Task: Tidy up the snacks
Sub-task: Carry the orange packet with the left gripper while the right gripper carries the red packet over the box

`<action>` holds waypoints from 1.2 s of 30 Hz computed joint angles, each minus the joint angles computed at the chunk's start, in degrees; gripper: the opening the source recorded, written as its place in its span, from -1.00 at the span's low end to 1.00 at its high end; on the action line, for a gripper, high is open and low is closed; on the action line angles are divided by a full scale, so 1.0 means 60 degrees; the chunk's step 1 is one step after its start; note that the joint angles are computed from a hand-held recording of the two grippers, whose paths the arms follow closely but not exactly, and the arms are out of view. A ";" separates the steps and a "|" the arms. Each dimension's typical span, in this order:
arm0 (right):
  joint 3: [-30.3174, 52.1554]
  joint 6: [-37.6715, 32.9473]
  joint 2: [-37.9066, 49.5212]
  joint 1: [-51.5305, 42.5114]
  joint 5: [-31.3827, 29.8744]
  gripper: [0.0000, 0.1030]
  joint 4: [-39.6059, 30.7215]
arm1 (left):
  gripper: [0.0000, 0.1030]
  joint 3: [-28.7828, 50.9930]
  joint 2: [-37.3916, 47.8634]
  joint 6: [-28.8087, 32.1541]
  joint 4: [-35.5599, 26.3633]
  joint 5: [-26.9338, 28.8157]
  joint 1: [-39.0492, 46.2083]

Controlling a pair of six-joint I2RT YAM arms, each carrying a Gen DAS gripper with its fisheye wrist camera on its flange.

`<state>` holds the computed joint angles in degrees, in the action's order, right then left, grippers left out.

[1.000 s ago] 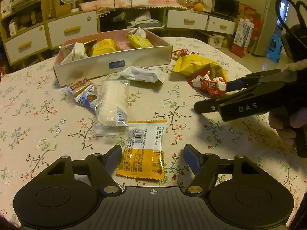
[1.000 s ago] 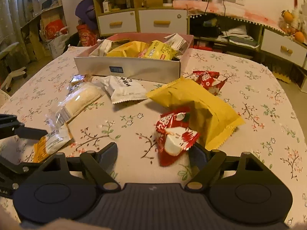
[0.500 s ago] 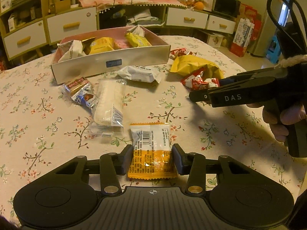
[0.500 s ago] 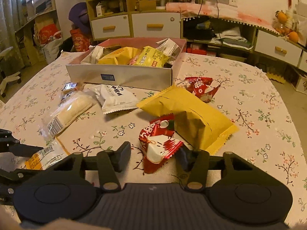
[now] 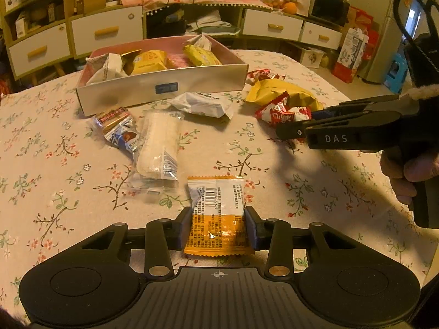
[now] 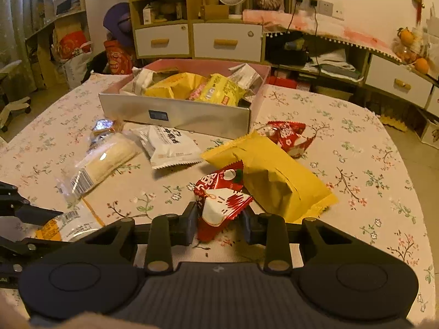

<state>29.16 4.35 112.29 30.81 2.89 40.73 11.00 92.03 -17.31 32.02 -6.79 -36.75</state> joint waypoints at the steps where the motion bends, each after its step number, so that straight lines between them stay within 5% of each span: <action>1: -0.0020 -0.0005 -0.0028 0.0027 0.0010 -0.45 0.0032 | -0.27 0.0005 -0.0025 -0.0010 -0.0032 0.0000 -0.0005; 24: 0.0197 -0.0079 -0.0822 0.0519 -0.0216 -0.46 -0.0225 | -0.28 0.0190 -0.1728 0.0230 -0.1029 0.0038 0.0413; 36: 0.1547 -0.0190 -0.0742 0.0399 -0.0133 -0.46 -0.1314 | -0.28 0.1675 -0.1633 0.1153 -0.2081 0.0443 0.2066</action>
